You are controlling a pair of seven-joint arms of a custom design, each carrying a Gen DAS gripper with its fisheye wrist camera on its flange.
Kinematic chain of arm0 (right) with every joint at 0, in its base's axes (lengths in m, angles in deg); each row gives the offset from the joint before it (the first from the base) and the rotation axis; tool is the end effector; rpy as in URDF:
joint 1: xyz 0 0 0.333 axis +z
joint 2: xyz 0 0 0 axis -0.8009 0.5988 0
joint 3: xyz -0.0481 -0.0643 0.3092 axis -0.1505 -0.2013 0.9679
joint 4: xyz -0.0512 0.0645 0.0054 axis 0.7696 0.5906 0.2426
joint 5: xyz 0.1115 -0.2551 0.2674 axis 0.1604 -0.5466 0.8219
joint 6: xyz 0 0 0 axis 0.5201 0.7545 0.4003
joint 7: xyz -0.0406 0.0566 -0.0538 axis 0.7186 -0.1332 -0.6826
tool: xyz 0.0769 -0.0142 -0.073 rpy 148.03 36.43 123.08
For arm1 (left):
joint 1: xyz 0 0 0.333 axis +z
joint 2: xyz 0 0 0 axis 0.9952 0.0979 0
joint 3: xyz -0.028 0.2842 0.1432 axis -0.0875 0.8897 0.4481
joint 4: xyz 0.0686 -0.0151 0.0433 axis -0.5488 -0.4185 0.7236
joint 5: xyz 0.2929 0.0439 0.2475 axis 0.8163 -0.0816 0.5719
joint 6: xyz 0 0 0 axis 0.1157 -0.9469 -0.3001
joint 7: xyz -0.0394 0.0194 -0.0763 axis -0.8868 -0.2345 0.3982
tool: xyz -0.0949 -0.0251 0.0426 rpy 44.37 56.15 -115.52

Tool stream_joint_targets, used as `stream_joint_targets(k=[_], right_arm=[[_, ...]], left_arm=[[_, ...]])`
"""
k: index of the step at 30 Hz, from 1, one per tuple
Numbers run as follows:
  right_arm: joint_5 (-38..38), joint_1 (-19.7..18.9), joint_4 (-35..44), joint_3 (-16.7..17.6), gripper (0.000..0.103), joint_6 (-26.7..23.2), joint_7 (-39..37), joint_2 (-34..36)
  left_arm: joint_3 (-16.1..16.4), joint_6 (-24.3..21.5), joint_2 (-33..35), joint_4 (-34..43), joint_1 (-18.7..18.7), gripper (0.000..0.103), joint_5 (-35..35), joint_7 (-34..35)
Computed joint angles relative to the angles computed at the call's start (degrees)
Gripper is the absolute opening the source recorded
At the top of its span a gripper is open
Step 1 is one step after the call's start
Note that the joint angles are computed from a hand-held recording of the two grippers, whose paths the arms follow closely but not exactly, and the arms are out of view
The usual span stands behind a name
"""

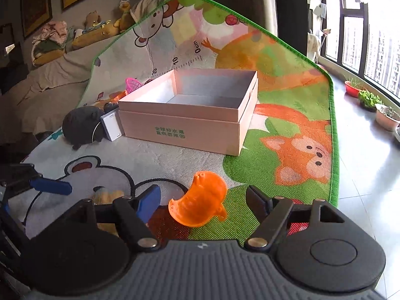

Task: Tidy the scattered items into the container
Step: 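Carry the glove in the left tool and cup in the right tool toward the box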

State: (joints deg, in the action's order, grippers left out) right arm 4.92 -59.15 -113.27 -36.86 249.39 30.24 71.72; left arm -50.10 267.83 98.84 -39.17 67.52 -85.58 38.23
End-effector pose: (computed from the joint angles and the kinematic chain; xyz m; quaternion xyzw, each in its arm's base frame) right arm 0.7164 0.2349 0.2346 -0.8002 0.4036 -0.1502 0.4174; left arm 0.5928 -0.1343 0.2210 -0.6183 0.6711 -0.3263 0.2465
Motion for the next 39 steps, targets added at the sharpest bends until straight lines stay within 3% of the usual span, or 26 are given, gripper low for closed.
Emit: stream_joint_targets(k=[7,13,16,17,18,20,22,26,32,35,39], right_arm=[[1.05,-0.06,1.69,-0.57,0.079,-3.89,-0.87,0.59],[4.93,3.25,4.66,-4.18,0.079,-7.14,-1.37,0.64],[6.52,5.33,5.91,-6.47,0.071,-7.73,-1.5,0.59],[6.83,6.25,6.31,-7.71,0.064,-8.31,-1.12,0.4],[7.06,7.22,6.62,-9.08,0.058,-8.96,-0.63,0.15],[7.51,8.62,6.83,-11.09,0.051,-9.65,-0.11,-0.31],[8.28,8.79,6.1,-11.41,0.05,-9.22,-0.54,-0.92],[9.75,7.77,3.22,-10.28,0.05,-7.67,-2.6,-2.66],[10.71,5.33,-2.3,-7.6,0.05,-4.98,-5.76,-5.81],[10.77,4.41,-4.46,-6.86,0.05,-4.88,-6.37,-7.02],[10.77,4.43,-6.5,-7.23,0.05,-4.75,-6.49,-8.04]], left_arm=[[0.49,-3.6,2.77,5.29,-0.26,0.103,3.58,3.11],[-2.96,-5.96,5.2,9.47,4.3,0.103,10.26,2.4],[-2.04,-4.78,5.22,8.72,3.13,0.103,11.2,2.19],[-1.19,-3.96,5.08,8.09,2.06,0.101,10.91,2.53],[-0.35,-3.35,4.88,7.46,0.97,0.1,10.42,3.02],[-0.84,-2.48,4.46,6.44,1.24,0.081,10.87,3.58],[-1.63,-2.2,4.09,5.92,2.01,0.073,11.16,3.56],[-1.14,-1.83,3.76,5.54,1.34,0.063,9.18,3.49],[-0.86,-0.74,1.85,2.85,0.85,0.059,7.78,4.18],[3.15,-1.31,0.68,1.04,-3.89,0.059,2.84,6.73],[13.87,-3.55,1.33,0.07,-16.04,0.061,-10.63,12.1]])
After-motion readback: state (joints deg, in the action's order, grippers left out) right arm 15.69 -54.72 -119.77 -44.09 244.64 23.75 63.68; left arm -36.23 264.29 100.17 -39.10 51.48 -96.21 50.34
